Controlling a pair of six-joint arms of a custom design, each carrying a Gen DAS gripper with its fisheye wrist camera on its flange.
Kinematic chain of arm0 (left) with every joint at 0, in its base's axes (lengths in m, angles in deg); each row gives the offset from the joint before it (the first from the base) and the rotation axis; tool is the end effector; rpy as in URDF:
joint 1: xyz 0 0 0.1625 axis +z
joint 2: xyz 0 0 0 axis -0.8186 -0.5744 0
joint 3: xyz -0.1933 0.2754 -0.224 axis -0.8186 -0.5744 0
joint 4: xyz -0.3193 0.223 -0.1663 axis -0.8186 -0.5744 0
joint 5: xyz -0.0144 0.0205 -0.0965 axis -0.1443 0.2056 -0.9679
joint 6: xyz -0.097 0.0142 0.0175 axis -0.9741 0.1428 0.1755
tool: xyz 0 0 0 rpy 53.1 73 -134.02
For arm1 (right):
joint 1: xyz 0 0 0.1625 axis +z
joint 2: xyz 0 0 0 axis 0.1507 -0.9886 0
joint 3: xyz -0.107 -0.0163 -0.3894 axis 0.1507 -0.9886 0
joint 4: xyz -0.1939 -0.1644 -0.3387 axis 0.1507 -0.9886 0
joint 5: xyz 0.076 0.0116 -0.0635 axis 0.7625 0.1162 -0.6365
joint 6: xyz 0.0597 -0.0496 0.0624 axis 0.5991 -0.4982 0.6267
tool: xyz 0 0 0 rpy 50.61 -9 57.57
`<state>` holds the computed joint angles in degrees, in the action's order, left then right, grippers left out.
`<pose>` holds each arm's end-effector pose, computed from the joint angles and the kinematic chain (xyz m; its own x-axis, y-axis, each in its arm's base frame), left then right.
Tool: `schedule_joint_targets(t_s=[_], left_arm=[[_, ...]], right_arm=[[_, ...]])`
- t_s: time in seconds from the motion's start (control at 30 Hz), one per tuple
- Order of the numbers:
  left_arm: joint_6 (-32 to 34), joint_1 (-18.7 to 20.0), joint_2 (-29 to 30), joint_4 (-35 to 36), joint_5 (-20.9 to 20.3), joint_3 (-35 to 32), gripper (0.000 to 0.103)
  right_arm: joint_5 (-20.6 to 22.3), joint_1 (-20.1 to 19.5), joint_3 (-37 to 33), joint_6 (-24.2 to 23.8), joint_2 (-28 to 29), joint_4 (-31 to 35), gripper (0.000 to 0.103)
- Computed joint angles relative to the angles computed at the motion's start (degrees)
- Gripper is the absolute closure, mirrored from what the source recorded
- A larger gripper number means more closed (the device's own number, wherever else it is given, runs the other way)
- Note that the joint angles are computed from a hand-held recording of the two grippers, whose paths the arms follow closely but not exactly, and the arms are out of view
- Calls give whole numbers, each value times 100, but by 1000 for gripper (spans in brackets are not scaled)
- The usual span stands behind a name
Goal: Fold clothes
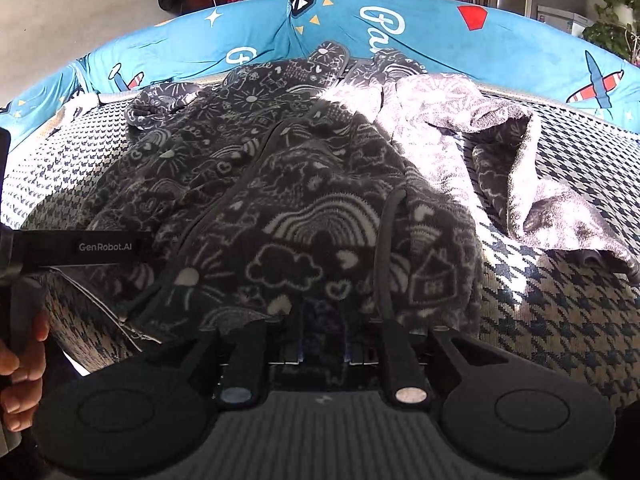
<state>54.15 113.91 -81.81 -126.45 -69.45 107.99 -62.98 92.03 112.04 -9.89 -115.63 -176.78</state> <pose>-0.1348 -0.6575 0.1564 -0.6423 -0.2610 -0.7207 0.3459 0.7404 -0.5764 0.2113 -0.6468 0.1002 -0.6945 -0.3128 0.6480 -0.6312 0.6971 -0.3400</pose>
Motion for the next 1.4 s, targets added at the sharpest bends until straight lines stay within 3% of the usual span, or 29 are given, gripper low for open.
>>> schedule_joint_targets(t_s=[0.37,0.7,0.97,1.07,1.4], left_arm=[[-70,-5,4,150,-8,-254,0],[566,220,420,27,-183,-1036,0],[620,363,549,93,-318,-1254,0],[696,366,570,18,-306,-1242,0],[704,378,545,67,-336,-1221,0]], right_arm=[[502,41,58,-173,27,-406,82],[657,105,-421,-326,276,16,78],[324,192,-1143,-424,706,537,73],[125,181,-1345,-114,822,806,72],[-38,211,-1287,-374,849,647,71]])
